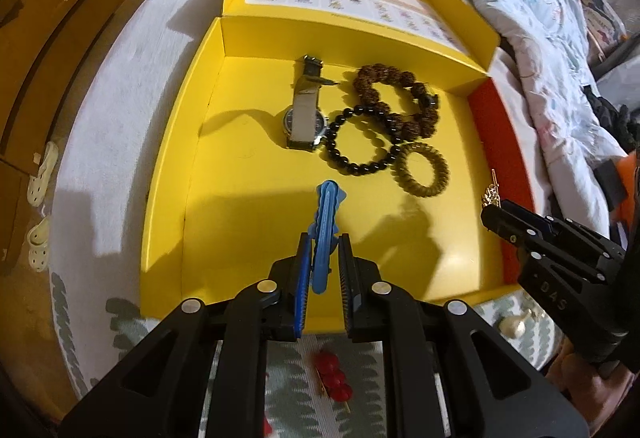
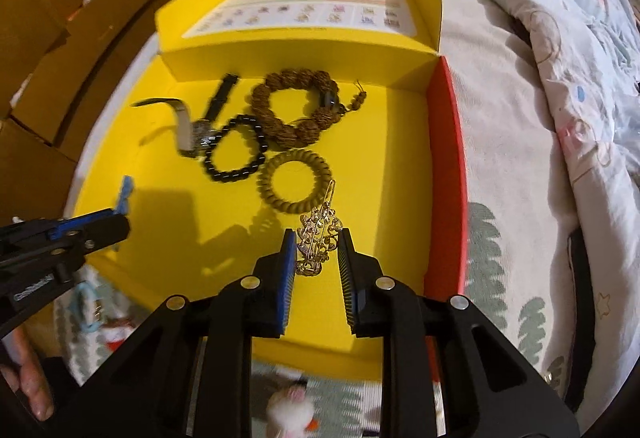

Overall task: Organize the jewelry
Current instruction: 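Lift both clips out of the tray and carry them over the bedspread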

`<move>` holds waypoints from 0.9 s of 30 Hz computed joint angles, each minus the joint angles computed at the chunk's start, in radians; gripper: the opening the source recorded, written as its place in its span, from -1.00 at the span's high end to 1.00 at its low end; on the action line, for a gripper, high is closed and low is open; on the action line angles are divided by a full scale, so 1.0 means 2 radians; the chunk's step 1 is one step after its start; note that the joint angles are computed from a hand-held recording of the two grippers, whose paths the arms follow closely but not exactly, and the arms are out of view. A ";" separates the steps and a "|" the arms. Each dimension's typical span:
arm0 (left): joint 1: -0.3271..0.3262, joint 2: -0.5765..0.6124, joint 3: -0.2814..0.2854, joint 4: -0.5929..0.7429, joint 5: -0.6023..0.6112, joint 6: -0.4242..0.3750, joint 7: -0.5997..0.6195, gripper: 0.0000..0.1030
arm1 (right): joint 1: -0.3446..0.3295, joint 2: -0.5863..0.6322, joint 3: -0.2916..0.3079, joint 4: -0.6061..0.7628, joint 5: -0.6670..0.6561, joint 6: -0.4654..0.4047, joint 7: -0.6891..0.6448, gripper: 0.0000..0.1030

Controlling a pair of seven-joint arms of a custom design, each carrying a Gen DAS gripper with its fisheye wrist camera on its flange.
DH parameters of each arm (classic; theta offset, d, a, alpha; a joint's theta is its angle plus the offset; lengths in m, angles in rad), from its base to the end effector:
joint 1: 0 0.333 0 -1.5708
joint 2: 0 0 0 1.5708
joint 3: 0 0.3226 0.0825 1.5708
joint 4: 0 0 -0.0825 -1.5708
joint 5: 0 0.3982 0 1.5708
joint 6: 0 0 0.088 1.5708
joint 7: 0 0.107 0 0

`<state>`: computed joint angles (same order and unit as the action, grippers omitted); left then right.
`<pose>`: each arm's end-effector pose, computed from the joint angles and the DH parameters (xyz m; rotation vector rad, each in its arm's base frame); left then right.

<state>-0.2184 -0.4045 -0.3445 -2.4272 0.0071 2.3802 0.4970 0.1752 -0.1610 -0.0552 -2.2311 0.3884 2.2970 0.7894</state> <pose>0.3905 -0.2556 0.4816 -2.5602 1.5017 -0.5071 0.5247 0.0707 0.4633 -2.4779 1.1917 -0.0784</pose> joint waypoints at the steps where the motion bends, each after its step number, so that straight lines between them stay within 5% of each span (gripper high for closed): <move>1: -0.002 -0.006 -0.001 -0.002 0.000 -0.001 0.000 0.73 | -0.001 -0.011 -0.003 -0.004 0.004 -0.007 -0.006 0.57; 14: -0.062 -0.093 -0.049 -0.045 -0.043 -0.035 -0.045 0.73 | -0.013 -0.177 -0.057 -0.116 -0.027 -0.053 -0.047 0.57; 27: -0.128 -0.040 -0.081 -0.056 -0.068 -0.001 -0.112 0.73 | -0.059 -0.247 -0.100 -0.199 -0.077 -0.080 -0.059 0.57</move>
<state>-0.4738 -0.4839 -0.5056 -2.5383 -0.1291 2.3784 0.2728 0.0580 -0.6555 -0.2555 -2.6288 0.2337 2.1374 0.6707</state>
